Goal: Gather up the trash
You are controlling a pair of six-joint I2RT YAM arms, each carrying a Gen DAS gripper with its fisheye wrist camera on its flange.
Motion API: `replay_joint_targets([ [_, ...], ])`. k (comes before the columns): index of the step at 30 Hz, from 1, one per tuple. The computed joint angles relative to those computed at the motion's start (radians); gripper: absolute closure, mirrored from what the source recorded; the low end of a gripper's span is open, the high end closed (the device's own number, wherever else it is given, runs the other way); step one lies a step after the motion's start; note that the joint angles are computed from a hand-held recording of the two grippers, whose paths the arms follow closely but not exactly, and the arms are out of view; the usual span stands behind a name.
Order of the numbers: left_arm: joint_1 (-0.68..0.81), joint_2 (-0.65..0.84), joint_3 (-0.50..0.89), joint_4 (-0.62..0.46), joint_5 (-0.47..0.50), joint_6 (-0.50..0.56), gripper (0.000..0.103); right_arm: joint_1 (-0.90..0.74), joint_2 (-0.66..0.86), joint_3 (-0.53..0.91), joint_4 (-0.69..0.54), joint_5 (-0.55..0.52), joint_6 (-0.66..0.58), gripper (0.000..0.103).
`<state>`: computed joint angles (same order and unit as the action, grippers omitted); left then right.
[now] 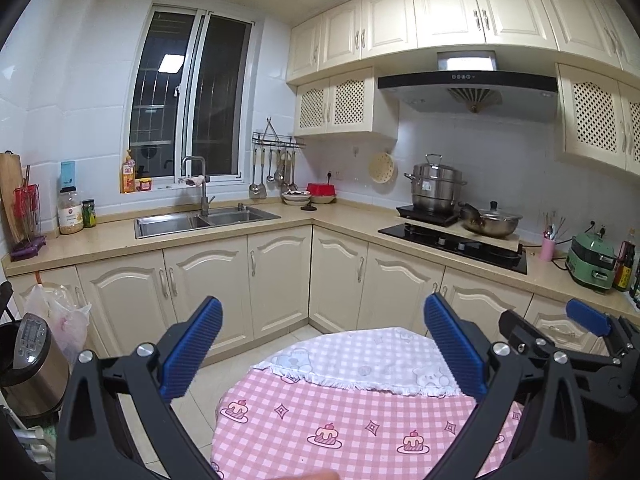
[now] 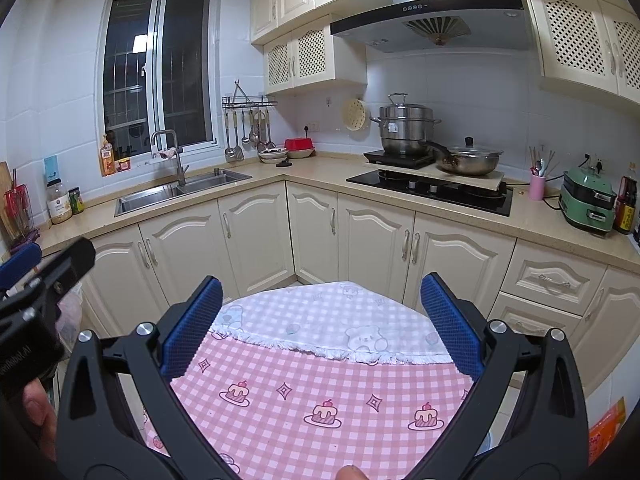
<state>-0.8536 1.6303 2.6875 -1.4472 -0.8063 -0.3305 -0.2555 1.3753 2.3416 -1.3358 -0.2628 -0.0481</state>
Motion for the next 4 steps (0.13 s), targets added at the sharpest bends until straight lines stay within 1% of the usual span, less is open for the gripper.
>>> replay_joint_targets([
  [4, -0.011, -0.002, -0.012, 0.003, -0.026, -0.001, 0.004, 0.014, -0.004, -0.003, 0.005, 0.016, 0.007, 0.006],
])
